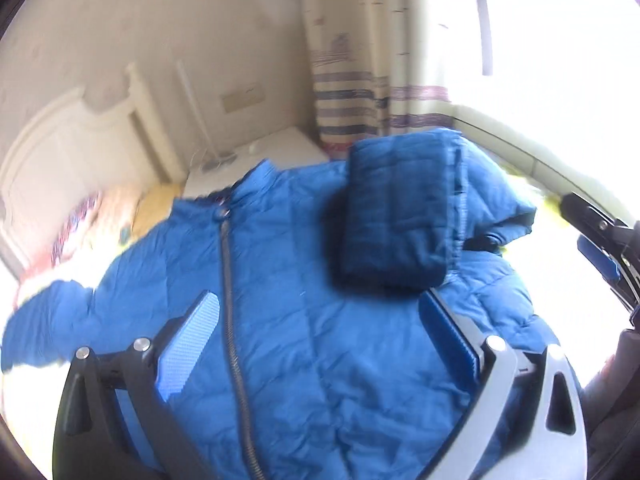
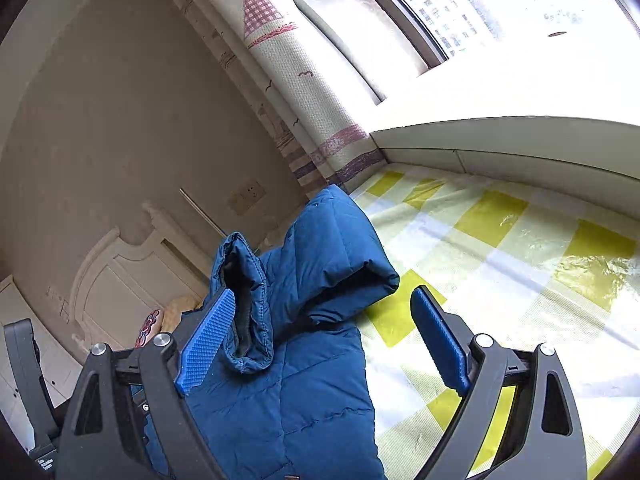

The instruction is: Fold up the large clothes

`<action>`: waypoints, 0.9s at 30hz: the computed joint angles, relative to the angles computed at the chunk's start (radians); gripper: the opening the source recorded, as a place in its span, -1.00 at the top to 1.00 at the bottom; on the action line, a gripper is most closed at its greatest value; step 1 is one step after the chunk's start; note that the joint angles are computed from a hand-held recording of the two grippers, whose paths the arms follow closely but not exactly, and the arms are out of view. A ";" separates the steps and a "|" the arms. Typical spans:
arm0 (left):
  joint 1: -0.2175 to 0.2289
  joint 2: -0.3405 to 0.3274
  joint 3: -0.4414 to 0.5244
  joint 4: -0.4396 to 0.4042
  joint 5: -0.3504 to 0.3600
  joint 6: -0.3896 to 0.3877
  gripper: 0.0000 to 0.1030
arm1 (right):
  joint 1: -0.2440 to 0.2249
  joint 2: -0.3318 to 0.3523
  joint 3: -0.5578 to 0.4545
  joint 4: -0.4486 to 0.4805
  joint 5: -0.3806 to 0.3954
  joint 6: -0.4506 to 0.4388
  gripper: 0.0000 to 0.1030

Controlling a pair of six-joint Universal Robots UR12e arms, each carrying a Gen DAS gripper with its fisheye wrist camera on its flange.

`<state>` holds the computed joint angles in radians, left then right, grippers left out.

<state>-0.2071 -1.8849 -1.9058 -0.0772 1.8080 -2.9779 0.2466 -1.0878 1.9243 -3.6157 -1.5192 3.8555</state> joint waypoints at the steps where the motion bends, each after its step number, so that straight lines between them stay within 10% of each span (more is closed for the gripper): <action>1: -0.020 -0.022 0.024 -0.019 0.018 0.045 -0.93 | -0.002 0.000 0.001 -0.004 0.002 0.000 -0.71; 8: -0.058 -0.111 0.109 -0.062 -0.012 0.073 -0.91 | 0.004 0.007 -0.009 0.000 -0.013 0.005 -0.68; 11: -0.058 -0.132 0.133 -0.100 0.042 0.043 0.05 | 0.001 0.008 -0.010 -0.001 -0.004 0.012 -0.68; 14: -0.009 -0.098 0.090 -0.020 -0.077 -0.030 0.51 | 0.001 0.007 -0.007 -0.007 0.003 0.012 -0.68; 21: 0.228 0.026 -0.023 0.058 -0.610 -0.403 0.60 | -0.004 0.008 -0.004 -0.012 0.022 0.022 -0.69; 27: 0.346 0.055 -0.050 0.039 -0.677 -0.490 0.61 | -0.001 0.009 -0.006 -0.007 0.022 0.014 -0.69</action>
